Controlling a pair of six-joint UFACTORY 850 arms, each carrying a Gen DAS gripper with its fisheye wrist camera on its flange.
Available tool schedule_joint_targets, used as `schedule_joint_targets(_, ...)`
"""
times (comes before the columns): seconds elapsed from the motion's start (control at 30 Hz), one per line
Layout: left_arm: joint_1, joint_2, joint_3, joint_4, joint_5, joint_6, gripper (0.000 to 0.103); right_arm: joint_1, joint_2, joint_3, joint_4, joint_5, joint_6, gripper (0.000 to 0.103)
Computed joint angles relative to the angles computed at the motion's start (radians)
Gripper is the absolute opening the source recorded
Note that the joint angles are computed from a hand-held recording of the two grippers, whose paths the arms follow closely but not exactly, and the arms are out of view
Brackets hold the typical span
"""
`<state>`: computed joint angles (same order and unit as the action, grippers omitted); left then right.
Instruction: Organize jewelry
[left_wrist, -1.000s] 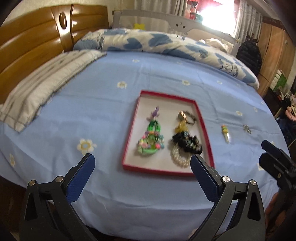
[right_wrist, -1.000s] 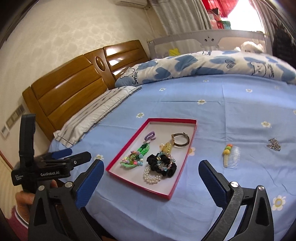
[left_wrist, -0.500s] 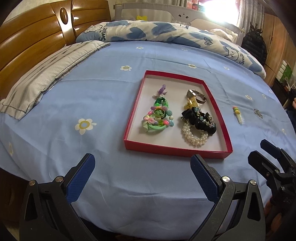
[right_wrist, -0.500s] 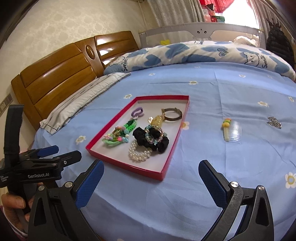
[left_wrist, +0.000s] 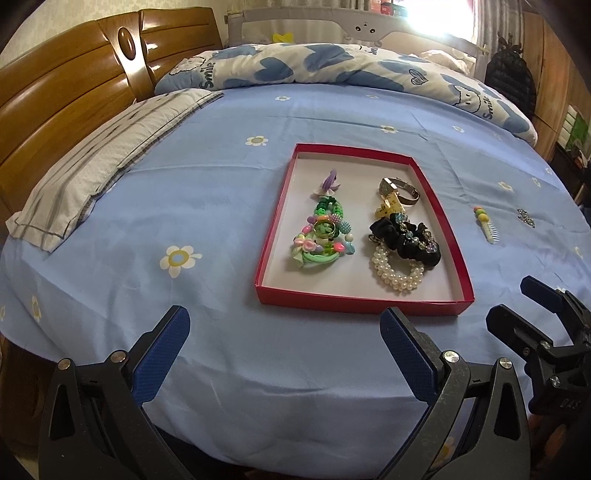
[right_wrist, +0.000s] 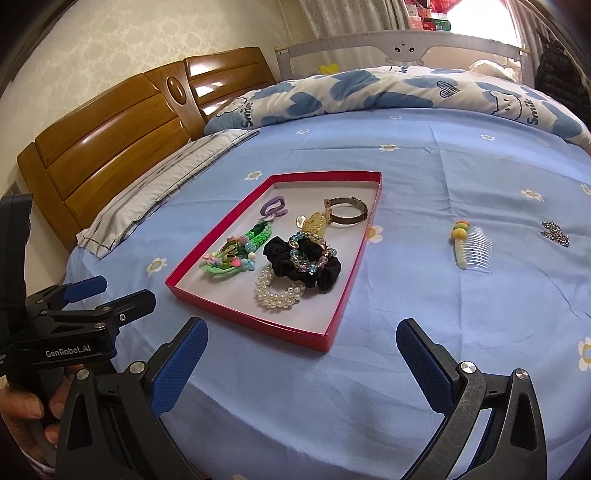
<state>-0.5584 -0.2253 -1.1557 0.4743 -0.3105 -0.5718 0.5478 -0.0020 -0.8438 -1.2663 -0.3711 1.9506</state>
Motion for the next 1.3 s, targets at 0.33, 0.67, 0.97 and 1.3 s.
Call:
schedule_joint_targets(0.33,-0.007,-0.003,-0.005,0.010,-0.001,-0.002,0.103,-0.011,-0.003,-0.005,0.003,0.010,-0.002,0.103)
schedule_joint_targets(0.67,-0.005,-0.010,-0.014,-0.014,0.000,0.021,0.103,-0.016,-0.010,-0.015,0.015,0.018,-0.021,0.103)
schedule_joint_targets(0.97,0.000,-0.016,-0.023,-0.044,-0.004,0.048,0.103,-0.021,-0.015,-0.024,0.031,0.024,-0.039,0.103)
schedule_joint_targets(1.3,0.000,-0.018,-0.025,-0.057,0.000,0.056,0.103,-0.026,-0.020,-0.031,0.045,0.028,-0.057,0.103)
